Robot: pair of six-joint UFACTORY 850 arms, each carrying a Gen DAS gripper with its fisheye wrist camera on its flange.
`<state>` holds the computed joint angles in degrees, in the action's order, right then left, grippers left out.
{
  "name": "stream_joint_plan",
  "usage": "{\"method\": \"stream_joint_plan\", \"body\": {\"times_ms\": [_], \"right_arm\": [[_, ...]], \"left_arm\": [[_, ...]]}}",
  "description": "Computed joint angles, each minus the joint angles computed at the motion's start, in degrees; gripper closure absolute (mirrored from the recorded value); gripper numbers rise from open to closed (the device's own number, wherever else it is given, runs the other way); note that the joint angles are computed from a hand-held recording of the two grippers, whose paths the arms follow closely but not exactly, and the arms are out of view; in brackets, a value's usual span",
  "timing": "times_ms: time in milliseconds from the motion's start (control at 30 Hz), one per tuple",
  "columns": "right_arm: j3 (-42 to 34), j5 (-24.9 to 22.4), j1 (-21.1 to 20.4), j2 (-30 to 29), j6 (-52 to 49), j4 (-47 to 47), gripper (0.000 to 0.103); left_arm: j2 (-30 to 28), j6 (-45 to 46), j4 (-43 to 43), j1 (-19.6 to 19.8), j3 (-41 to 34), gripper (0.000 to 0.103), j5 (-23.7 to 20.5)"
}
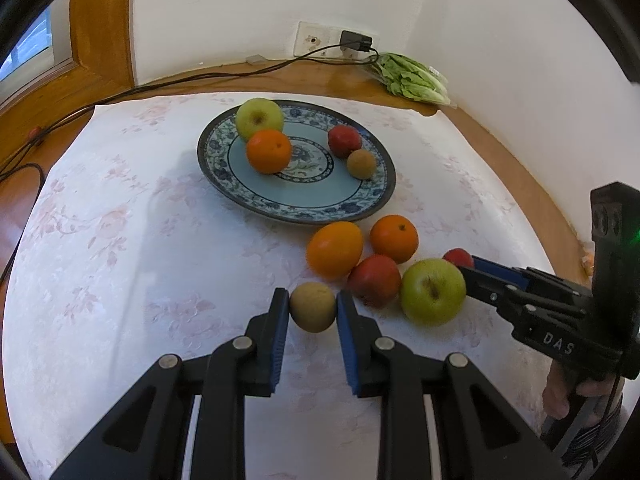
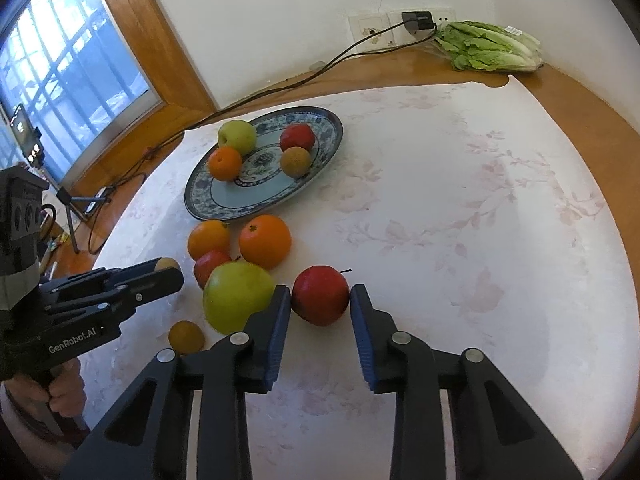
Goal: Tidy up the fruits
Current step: 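Carry the brown pear and red apple in both tools over the plate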
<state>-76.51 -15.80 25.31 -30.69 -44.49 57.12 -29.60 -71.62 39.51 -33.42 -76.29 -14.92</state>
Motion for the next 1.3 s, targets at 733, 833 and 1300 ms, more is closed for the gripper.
{"method": "stream_joint_plan", "body": {"times_ms": [733, 833, 1300], "right_arm": [[0.2, 1.3, 0.5, 1.8, 0.3, -1.0, 0.072], [-0.5, 0.9, 0.7, 1.7, 0.5, -1.7, 0.072], [-8.0, 0.8, 2.8, -2.1, 9.4, -14.1, 0.072]], "left_arm": [[1.8, -6.6, 6.8, 1.0, 0.0, 0.078, -0.6], [1.6, -5.4, 6.3, 1.3, -0.7, 0.078, -0.8], [-2.9, -2.0, 4.1, 3.6, -6.1, 0.078, -1.3]]}}
